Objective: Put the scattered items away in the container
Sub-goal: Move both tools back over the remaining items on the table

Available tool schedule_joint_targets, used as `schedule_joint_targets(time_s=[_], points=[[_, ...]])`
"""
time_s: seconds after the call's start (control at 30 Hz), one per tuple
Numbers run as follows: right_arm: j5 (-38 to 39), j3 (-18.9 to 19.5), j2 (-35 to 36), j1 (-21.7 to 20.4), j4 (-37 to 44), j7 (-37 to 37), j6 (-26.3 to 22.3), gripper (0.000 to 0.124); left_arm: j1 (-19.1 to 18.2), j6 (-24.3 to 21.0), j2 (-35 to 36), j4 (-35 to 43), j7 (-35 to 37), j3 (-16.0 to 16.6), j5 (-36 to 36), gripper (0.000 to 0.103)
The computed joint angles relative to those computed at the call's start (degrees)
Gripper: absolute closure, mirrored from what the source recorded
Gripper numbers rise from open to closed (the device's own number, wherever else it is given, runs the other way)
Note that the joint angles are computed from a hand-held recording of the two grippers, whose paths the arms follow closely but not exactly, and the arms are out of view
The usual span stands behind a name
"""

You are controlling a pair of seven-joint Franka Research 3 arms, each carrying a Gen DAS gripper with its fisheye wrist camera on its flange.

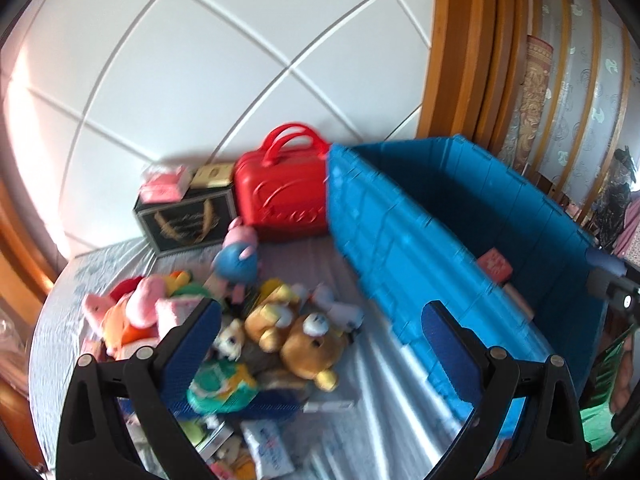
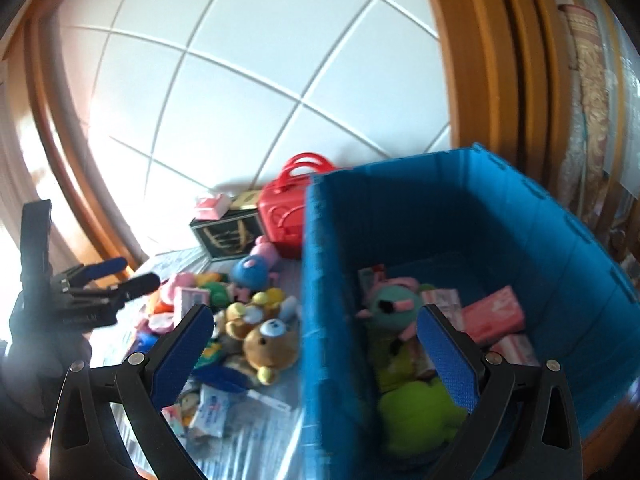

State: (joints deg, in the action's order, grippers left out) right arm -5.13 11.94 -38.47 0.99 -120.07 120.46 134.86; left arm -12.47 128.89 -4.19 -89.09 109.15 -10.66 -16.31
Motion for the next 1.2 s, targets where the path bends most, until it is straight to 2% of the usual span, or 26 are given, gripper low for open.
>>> schedule_joint_targets(time_s=[0.17, 0.3, 0.53, 0.9, 1.2], points=[[-0.96, 5.00, 3.95, 1.79, 2.19, 4.08, -0.18, 0.021, 2.93, -1.28, -6.92, -10.39, 7.04, 4.87, -1.99, 0.001], [-2.80, 7.40, 7.59, 4.31, 4.22, 6.95, -0.18, 0.021, 5.42, -2.87, -10.63, -16.21, 11.50, 8.58, -2.69, 0.001], [-8.15, 9.91, 15.21, 9.01, 9.03, 11.97, -0.64, 0.021, 9.74, -4.86, -13.74, -22.75, 15.00, 13.10, -2.58, 0.001], [-13.49, 9.13, 24.39, 17.74, 12.25, 17.93, -0.74, 0.021, 15.77, -5.50, -15.56, -30.08, 19.78, 17.06, -1.60, 0.001], [-13.27, 5.84, 31.24, 25.61, 11.26, 20.50, 1.47, 0.021, 19.94, -4.92, -14.12, -35.86, 21.49, 17.45, 1.92, 0.001]])
